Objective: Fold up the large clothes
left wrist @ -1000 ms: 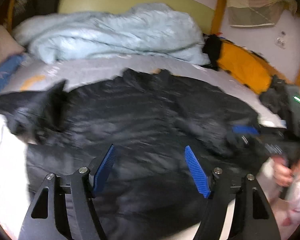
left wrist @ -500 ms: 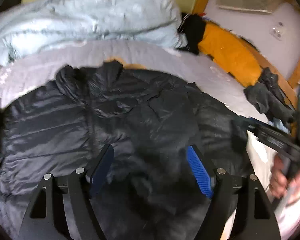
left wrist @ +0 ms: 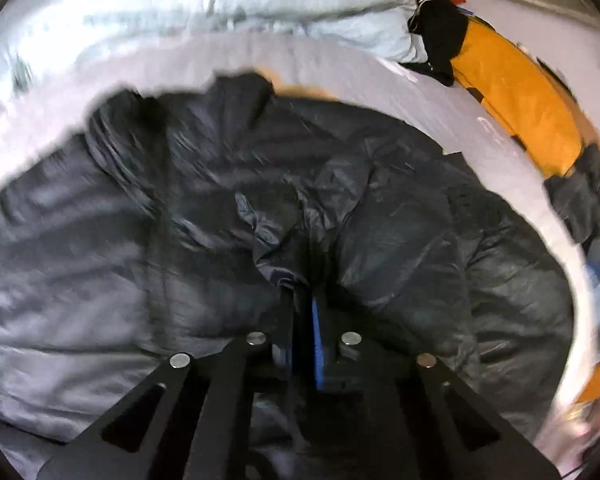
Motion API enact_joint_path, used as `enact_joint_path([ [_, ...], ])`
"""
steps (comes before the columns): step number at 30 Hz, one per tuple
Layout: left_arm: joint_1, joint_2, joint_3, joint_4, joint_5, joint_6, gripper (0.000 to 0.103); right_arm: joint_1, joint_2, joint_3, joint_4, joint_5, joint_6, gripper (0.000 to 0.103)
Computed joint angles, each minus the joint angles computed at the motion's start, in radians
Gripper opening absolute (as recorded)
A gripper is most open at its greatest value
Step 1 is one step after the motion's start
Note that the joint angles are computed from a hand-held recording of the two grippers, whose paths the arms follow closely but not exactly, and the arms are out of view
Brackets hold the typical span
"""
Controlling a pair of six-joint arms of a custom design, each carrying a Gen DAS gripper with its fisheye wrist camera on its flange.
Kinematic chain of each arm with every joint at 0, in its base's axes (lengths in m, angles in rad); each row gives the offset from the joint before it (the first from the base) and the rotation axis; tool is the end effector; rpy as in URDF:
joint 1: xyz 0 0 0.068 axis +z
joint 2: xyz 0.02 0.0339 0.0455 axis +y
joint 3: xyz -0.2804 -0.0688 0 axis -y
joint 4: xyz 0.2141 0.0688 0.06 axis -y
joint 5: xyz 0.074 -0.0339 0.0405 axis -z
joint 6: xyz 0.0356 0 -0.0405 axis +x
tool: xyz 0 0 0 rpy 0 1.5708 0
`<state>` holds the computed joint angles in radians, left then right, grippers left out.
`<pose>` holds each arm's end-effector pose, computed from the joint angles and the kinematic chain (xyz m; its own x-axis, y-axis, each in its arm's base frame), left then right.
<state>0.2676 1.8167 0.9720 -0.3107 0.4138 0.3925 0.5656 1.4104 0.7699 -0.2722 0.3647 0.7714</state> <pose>0.3108 0.0704 0.1677 -0.8480 0.1306 -0.5136 0.2584 0.9480 -0.1856 0.2165 0.1224 0.2256 -0.6995 0.3274 -0.6352 0.2387 0.9449 0.2241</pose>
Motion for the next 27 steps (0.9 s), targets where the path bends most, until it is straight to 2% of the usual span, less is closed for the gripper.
enact_joint_path([
  [6, 0.132, -0.139, -0.077, 0.158, -0.132, 0.033, 0.003, 0.019, -0.016, 0.003, -0.012, 0.021, -0.021, 0.059],
  [8, 0.213, -0.146, -0.059, 0.171, -0.167, 0.027, 0.003, 0.031, -0.016, 0.002, -0.018, 0.048, -0.018, 0.06],
  [11, 0.29, -0.135, -0.135, 0.362, -0.323, 0.078, 0.004, 0.039, 0.006, 0.014, -0.032, 0.051, -0.028, 0.06],
  [13, 0.344, -0.084, -0.129, 0.377, -0.348, 0.126, 0.008, 0.043, 0.02, 0.013, -0.027, 0.04, -0.024, 0.06],
  [15, 0.425, -0.03, -0.077, 0.295, -0.317, 0.111, 0.013, 0.052, 0.031, 0.015, -0.021, 0.02, -0.026, 0.06],
  [16, 0.472, -0.013, -0.05, 0.243, -0.267, 0.099, 0.019, 0.06, 0.037, 0.02, -0.023, 0.016, -0.026, 0.06],
  [17, 0.527, 0.001, -0.021, 0.176, -0.187, 0.105, 0.021, 0.07, 0.04, 0.019, -0.019, 0.017, -0.029, 0.06],
  [19, 0.607, 0.017, 0.02, 0.063, -0.05, 0.178, 0.023, 0.098, 0.049, 0.021, -0.02, 0.031, -0.037, 0.06],
  [21, 0.636, -0.005, 0.007, 0.05, 0.004, 0.233, 0.027, 0.113, 0.056, 0.024, -0.018, 0.024, -0.056, 0.06],
  [26, 0.616, -0.041, 0.048, -0.02, 0.116, 0.315, 0.063, 0.105, 0.068, -0.005, 0.087, -0.095, -0.105, 0.065],
  [27, 0.601, -0.034, 0.071, -0.057, 0.136, 0.335, 0.064, 0.099, 0.078, -0.008, 0.11, -0.138, -0.127, 0.068],
])
